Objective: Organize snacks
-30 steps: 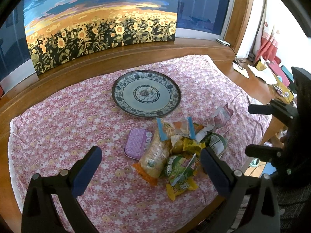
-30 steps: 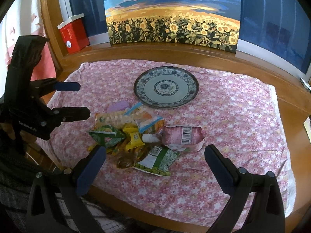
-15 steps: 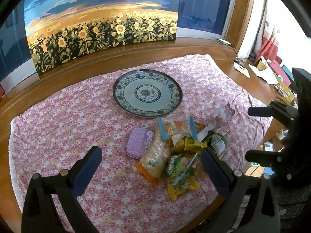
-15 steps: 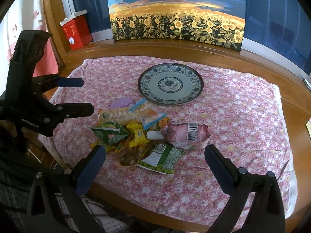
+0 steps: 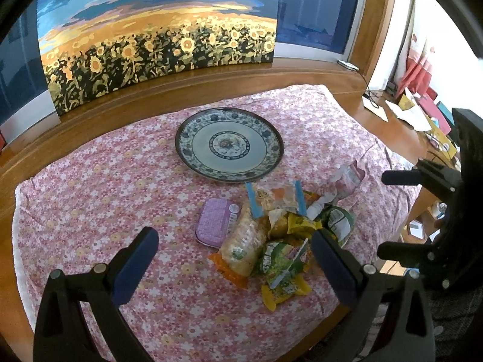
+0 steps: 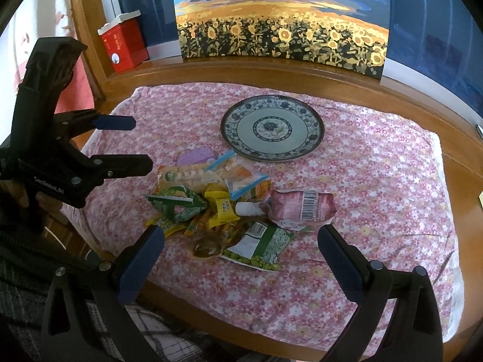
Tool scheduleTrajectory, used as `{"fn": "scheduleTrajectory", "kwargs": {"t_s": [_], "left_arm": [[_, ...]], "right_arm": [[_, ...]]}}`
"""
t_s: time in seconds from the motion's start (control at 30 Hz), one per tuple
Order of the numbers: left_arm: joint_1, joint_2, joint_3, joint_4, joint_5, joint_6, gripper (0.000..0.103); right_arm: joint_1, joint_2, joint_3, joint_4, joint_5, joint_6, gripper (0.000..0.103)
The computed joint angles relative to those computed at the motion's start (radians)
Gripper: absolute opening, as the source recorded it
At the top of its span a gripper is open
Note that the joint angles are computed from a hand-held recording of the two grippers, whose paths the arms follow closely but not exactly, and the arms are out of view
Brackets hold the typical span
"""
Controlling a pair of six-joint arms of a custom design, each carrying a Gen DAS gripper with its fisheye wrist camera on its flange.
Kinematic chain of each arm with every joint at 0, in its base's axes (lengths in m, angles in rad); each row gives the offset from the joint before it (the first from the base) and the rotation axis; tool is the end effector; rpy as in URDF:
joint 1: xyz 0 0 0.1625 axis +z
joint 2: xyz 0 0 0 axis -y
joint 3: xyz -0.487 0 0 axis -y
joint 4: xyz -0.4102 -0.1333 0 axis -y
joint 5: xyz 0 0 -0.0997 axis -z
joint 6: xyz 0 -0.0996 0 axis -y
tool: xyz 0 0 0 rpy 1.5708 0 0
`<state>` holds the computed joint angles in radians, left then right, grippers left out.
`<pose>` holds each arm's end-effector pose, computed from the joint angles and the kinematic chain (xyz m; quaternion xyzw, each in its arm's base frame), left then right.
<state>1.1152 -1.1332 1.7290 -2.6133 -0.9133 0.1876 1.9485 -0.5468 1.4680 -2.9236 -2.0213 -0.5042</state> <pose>-0.1204 -0.6870 0.3454 0.2239 0.8982 -0.2498 0.2840 0.3757 -0.7032 0.0493 0.3631 -0.8815 0.1945 0.2309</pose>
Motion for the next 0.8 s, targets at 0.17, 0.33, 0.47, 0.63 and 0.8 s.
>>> {"fn": "scheduleTrajectory", "kwargs": {"t_s": [0.17, 0.33, 0.47, 0.63, 0.8], "left_arm": [[0.002, 0.0, -0.001, 0.004, -0.004, 0.003, 0.103], [0.002, 0.0, -0.001, 0.002, -0.008, 0.007, 0.103], [0.003, -0.001, -0.001, 0.002, -0.012, 0.006, 0.103], [0.004, 0.001, -0.003, 0.003, -0.013, 0.007, 0.103], [0.004, 0.003, -0.006, 0.008, -0.011, 0.006, 0.103]], "right_arm": [[0.0, 0.001, -0.002, 0.002, -0.002, 0.003, 0.103], [0.0, 0.002, -0.003, 0.002, -0.004, 0.004, 0.103], [0.0, 0.002, -0.005, 0.004, -0.006, 0.004, 0.103], [-0.004, 0.002, -0.006, 0.001, -0.003, -0.001, 0.103], [-0.004, 0.003, -0.004, -0.001, -0.004, 0.0, 0.103]]}}
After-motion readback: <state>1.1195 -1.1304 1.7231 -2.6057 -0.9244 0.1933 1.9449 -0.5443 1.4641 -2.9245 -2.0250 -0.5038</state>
